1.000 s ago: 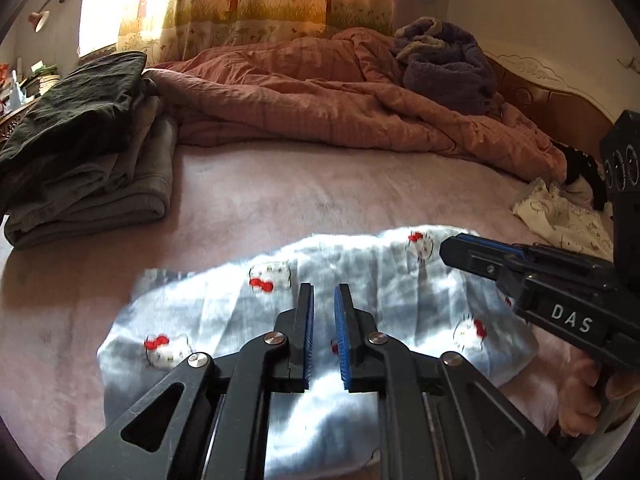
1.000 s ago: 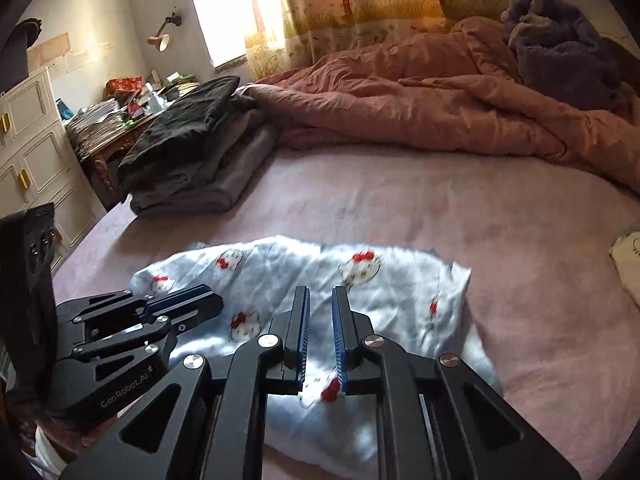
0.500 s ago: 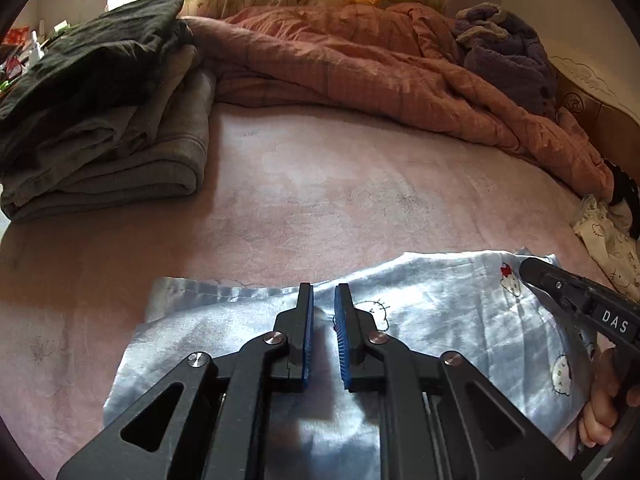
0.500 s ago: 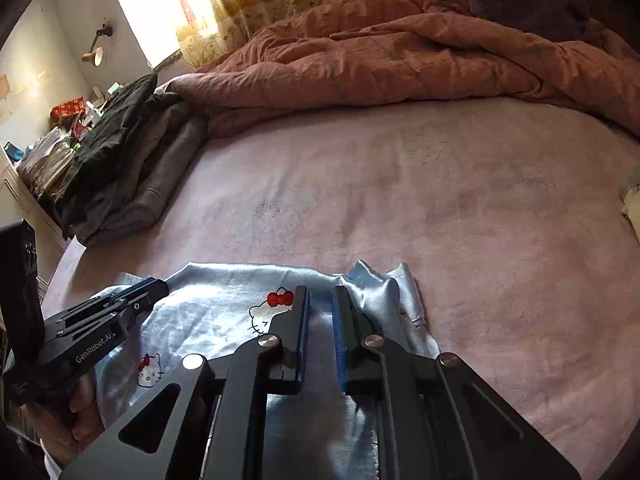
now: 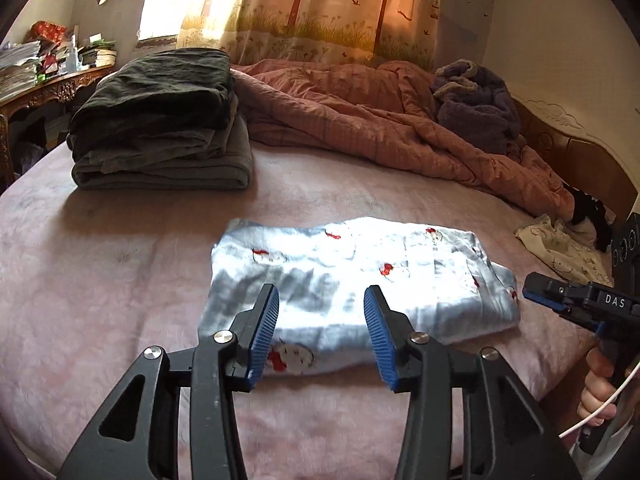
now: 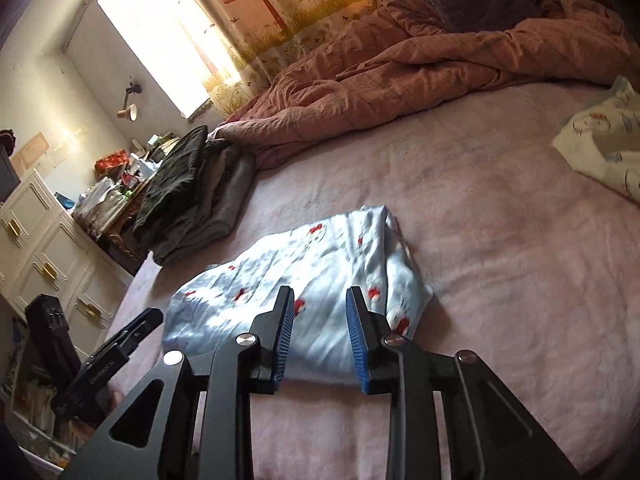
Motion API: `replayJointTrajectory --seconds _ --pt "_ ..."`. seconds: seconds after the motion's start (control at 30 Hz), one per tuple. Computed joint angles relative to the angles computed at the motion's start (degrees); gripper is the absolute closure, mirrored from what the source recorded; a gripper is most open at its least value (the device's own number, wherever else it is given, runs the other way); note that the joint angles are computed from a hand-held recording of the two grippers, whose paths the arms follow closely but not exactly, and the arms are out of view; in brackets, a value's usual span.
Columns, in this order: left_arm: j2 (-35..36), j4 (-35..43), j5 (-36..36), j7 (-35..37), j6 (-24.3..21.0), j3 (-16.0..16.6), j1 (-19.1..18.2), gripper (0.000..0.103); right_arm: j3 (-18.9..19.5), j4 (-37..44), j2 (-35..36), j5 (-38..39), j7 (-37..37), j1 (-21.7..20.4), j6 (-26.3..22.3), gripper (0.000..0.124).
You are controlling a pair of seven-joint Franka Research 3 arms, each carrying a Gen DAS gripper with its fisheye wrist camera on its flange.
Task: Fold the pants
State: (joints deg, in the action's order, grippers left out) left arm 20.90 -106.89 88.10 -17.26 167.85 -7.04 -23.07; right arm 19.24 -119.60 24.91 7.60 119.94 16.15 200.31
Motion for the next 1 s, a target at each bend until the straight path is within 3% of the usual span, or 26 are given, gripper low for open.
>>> replayJointTrajectory --seconds 0.1,0.2,0.23,0.33,0.4,0.47,0.53,0.67,0.83,1.0 --pt "0.54 -1.70 -6.87 3.86 3.81 -1.04 1.12 0.045 12.46 -1.36 2.71 -10.17 6.50 -11.98 0.02 0.075" --pt "1.66 -2.88 -13.88 7.01 9.70 -1.31 2.36 0.038 19.57 -0.18 6.25 -16.65 10.50 -18.41 -2.53 0.066" --pt "2.31 -3.67 -18.85 11.30 11.91 -3.33 4.50 0.036 20.46 0.64 7.24 -17.00 10.66 -18.91 -3.77 0.060" --pt "5.15 -5.63 -32.70 25.37 13.93 -15.56 15.32 0.034 21.30 3.08 9.33 -14.92 9.58 -18.68 -7.56 0.058" --pt "6.83 -5.46 -35.92 28.16 14.59 -17.95 17.35 0.028 21.68 4.94 11.23 -13.11 8.64 -18.47 -8.56 0.054" --pt "7.60 -5.36 -38.14 27.12 16.51 -15.99 15.96 0.028 22.01 6.13 12.75 -11.27 7.76 -18.33 -7.48 0.052" --pt "7.37 -5.01 -39.55 25.35 19.05 -10.62 11.67 0.027 21.31 7.42 13.44 -9.18 6.73 -17.28 -6.93 0.051" --pt "8.05 -4.05 -43.82 24.76 21.66 -4.41 6.34 0.023 21.18 10.10 15.64 -6.58 5.25 -16.40 -6.03 0.045" --pt "8.60 -3.32 -49.96 26.24 24.04 6.28 -3.50 0.022 19.58 12.15 16.86 -4.08 5.14 -14.37 -3.87 0.043" --pt "10.20 -2.15 -55.10 29.27 26.19 9.22 -5.79 0.019 13.43 14.43 16.78 -3.04 5.55 -9.01 -0.66 0.043"
